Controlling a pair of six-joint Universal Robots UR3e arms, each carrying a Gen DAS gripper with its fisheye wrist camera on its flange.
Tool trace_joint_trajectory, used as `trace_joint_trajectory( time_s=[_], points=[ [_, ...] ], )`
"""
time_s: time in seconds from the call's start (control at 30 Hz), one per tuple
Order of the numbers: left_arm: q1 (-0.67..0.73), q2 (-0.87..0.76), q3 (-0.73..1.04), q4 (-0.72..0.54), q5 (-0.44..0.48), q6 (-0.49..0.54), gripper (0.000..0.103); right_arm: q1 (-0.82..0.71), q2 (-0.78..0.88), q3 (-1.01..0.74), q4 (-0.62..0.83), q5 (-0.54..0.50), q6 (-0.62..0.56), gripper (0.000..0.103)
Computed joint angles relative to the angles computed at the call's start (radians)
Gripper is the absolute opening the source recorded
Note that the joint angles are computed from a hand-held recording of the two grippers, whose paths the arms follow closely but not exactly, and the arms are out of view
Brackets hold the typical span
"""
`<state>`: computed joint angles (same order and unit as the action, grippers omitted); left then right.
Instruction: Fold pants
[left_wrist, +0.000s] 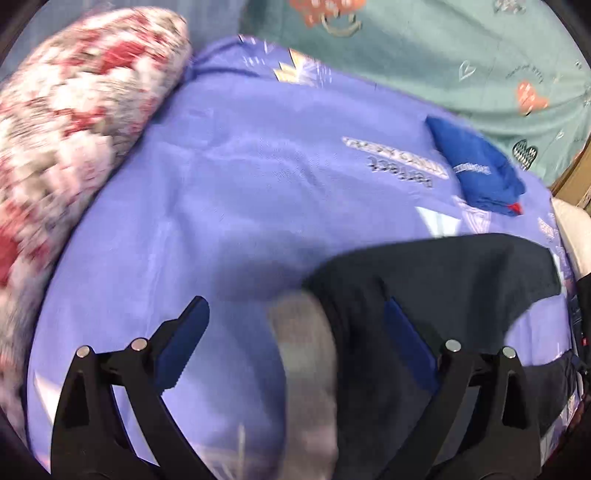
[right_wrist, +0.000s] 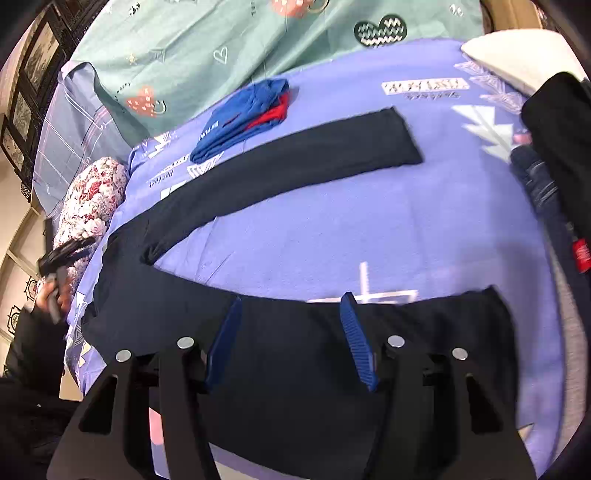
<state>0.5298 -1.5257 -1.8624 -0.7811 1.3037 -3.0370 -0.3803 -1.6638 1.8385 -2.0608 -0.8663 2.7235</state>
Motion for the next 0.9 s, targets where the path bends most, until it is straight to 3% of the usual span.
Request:
trace_joint_trajectory(
  time_s=[0.1,0.23,0.3,0.33,0.37,0.5,0.7,0.9],
  points=[
    [-0.011,-0.181,0.142,-0.058,-0.073,0.043,0.097,0.026,0.012,-0.005,-0.016,-0.016,0.027,0.056],
    [-0.072,-0.283,0.227,-0.118,-0.049,0.118,0.094,0.045,0.019,-0.036,-0.014,-0.049,0.052,0.056],
    [-0.089,-0.276,0.210,-0.101,-0.034,0.138,0.076,0.051,0.031,-0.056,-0.017,-0.054,0.063,0.056],
    [-0.072,-0.263,0.213,-0.139,-0.082,0.164,0.048,0.056,0.042,-0.069,-0.018,-0.055,0.069,0.056],
    [-0.066,-0.258,0.223,-0.170,-0.098,0.166,0.027,0.065,0.050,-0.077,-0.024,-0.057,0.076,0.056],
    [-0.080,-0.176,0.187,-0.183,-0.092,0.195,0.021,0.118,0.105,-0.120,-0.046,-0.057,0.096,0.056],
    [-0.109,0.039,0.108,-0.228,-0.156,0.220,0.017,0.169,0.153,-0.162,-0.053,-0.050,0.109,0.056],
    [-0.234,0.253,0.011,-0.293,-0.151,0.258,0.015,0.206,0.235,-0.266,-0.008,0.041,0.150,0.058]
  ],
)
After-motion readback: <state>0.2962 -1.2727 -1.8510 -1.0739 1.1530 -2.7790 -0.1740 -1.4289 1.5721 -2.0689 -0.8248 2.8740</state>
